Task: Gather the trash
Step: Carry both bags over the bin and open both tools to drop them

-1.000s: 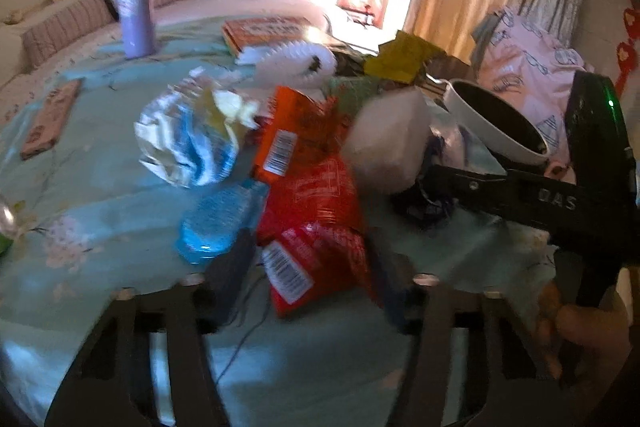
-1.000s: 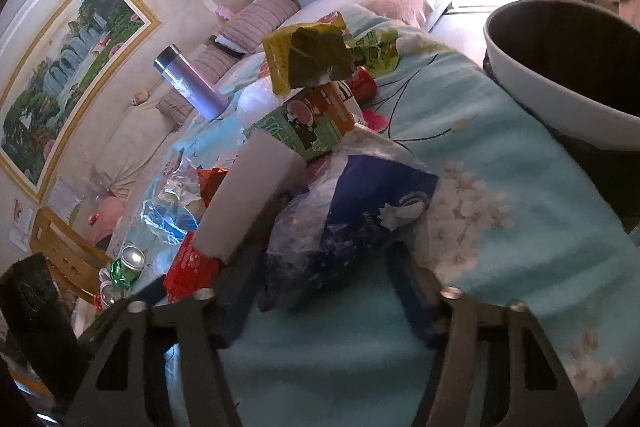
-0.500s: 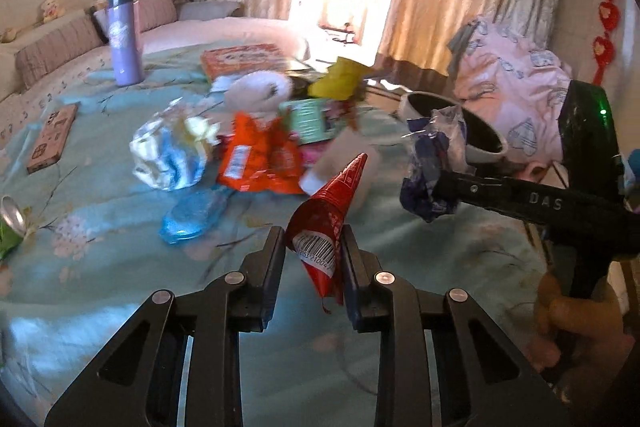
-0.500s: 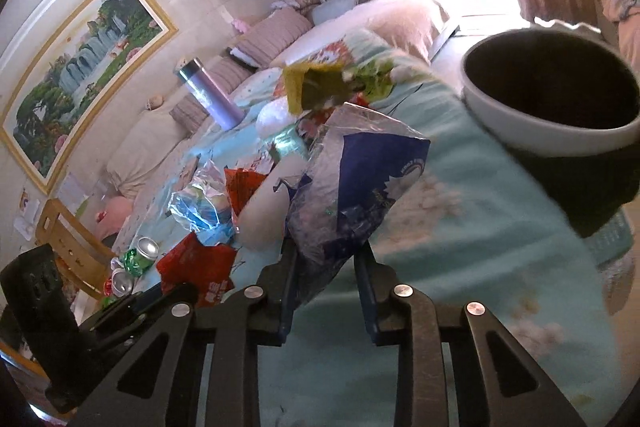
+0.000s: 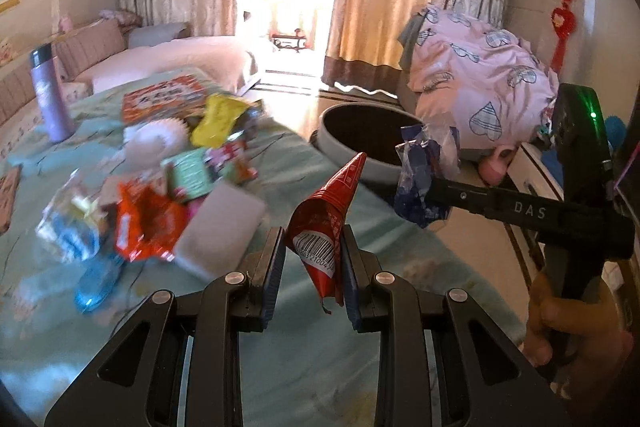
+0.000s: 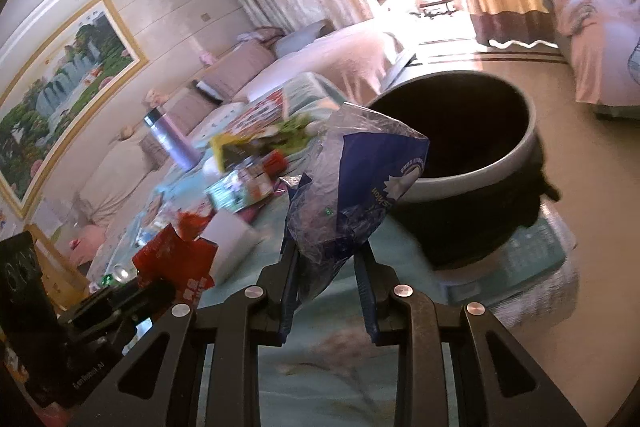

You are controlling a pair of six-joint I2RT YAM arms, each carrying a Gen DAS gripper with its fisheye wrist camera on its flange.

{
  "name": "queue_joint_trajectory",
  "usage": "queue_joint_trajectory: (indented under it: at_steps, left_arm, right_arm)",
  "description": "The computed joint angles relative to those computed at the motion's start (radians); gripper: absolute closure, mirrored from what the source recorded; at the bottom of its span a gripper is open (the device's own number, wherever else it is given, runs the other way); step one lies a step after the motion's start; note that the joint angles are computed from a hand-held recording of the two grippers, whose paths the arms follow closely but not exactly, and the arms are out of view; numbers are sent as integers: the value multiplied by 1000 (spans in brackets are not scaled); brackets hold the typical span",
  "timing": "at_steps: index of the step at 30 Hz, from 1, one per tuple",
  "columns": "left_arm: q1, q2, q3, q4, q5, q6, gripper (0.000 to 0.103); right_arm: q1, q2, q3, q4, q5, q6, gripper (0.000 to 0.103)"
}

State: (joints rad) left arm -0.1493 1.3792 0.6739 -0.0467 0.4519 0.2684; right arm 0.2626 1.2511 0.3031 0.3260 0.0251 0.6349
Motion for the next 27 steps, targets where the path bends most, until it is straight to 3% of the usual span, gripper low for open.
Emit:
queue_joint_trajectory:
  at_steps: [9, 19, 27]
  left_arm:
    - [-142, 138, 146, 15, -78, -91, 78]
    - [-237, 312, 363, -23, -125, -174, 78]
    - [-301, 463, 545, -83, -163, -219, 78]
  right_arm:
    - [-137, -12, 41, -69, -49, -86, 75]
    - [-319, 119, 156, -105, -160, -216, 75]
    - [-362, 238, 258, -149, -188, -281, 75]
